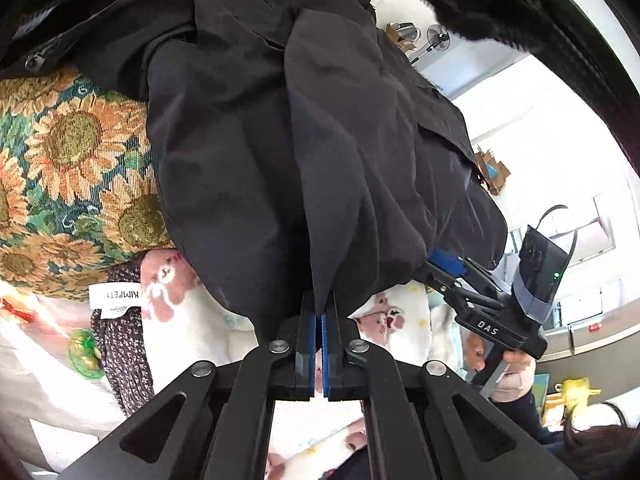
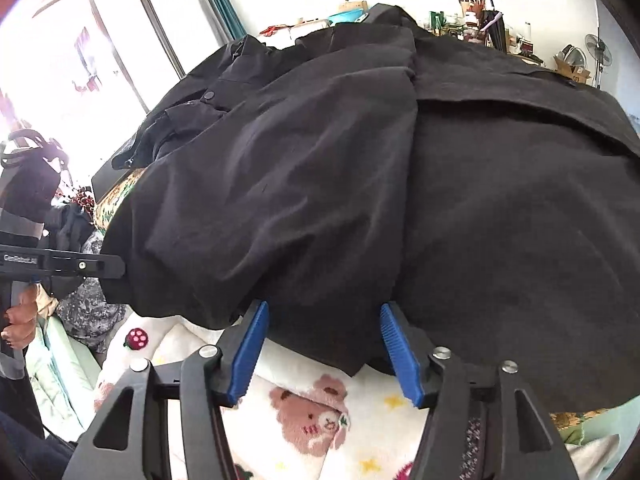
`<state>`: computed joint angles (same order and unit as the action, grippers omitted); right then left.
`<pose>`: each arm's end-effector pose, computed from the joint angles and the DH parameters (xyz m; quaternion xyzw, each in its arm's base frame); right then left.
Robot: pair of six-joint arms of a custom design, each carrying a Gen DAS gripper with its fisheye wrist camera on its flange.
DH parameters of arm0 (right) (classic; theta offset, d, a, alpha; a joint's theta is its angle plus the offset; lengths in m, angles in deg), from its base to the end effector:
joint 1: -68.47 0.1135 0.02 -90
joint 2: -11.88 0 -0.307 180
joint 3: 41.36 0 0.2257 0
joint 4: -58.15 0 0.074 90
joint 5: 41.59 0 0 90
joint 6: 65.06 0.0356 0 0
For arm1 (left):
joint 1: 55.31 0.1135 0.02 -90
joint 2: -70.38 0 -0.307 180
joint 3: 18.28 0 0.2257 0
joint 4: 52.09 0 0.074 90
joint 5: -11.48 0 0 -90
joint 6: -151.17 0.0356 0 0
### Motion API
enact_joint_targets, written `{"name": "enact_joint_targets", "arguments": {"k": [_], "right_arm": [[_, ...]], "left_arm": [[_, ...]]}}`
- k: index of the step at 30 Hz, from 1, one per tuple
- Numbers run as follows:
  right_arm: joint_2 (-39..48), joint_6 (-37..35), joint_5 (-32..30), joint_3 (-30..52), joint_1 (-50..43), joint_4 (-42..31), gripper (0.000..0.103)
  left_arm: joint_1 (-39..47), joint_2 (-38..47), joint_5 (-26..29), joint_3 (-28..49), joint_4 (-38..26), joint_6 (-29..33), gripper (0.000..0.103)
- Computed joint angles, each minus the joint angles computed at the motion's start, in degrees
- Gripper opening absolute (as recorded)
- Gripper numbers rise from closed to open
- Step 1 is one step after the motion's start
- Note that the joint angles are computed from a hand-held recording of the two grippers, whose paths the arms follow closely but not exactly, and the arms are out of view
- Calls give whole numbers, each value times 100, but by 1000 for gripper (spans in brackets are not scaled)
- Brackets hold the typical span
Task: Fold clothes
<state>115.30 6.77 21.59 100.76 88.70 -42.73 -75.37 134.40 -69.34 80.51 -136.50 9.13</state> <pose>0.2917 0.1246 0.4597 -0.3632 0.8734 0.2293 0.2298 0.1311 -0.0539 0.4350 -0.2312 0.9070 -0.2631 0.2338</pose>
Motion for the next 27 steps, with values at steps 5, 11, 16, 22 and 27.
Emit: {"name": "enact_joint_targets", "arguments": {"k": [5,11,16,22,27], "right_arm": [[-34,-335,59,162,-10,-165,43],[115,-192,-246,276,-329,-313,47],[7,-130,90,-10,-53,63,56],[-56,-93,-85,-278,49,257,50],[56,-258,-434,6,-82,-103,23]], "left_arm": [[192,-210,253,-232,148,-38,2],[143,-160,247,-229,220,-82,2],[180,-157,308,-261,278,-69,1],[34,-99,204,-219,260,-96,1],[-403,189,-191,-44,84,-71,1]]}}
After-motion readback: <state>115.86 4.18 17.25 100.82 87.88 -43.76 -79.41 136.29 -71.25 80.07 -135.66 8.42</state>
